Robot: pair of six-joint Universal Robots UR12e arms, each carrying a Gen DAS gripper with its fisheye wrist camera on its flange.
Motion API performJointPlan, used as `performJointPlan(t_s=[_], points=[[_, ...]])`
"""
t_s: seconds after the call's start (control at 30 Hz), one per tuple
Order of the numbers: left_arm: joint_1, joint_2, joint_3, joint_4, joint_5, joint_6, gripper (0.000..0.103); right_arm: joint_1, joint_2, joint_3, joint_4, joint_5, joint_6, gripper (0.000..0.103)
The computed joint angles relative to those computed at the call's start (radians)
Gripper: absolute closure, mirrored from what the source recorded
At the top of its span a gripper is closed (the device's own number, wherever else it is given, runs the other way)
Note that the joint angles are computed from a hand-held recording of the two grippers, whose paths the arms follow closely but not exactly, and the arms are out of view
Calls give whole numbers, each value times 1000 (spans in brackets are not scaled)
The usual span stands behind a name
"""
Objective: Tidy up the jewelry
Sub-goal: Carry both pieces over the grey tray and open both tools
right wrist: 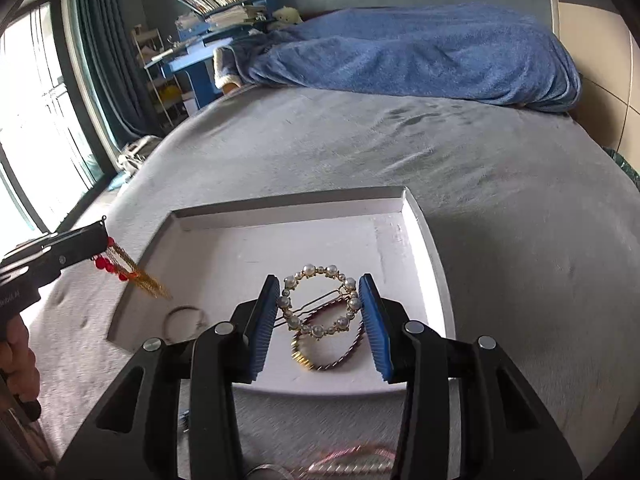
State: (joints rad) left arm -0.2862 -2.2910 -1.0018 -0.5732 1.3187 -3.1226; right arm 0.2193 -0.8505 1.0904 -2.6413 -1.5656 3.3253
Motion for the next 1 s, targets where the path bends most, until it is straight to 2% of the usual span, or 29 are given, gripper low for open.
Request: performJointPlan(t_s=[0.27, 0.47, 0.87, 0.9, 1.0], points=[[3, -78, 119, -85, 10, 4, 86, -2, 77, -124, 114, -12, -37, 62], [1, -112, 162, -138, 32, 5, 86, 0, 127, -210, 204, -8, -77, 62], [-5, -139, 201, -225, 46, 29, 85, 4, 149, -248, 287, -15, -81, 61], [-5, -139, 200, -229, 49, 31, 84, 5, 150, -249, 292, -20, -86, 61], [-6, -135, 190, -219, 52, 25, 67, 5, 149, -248, 291, -20, -92, 61]])
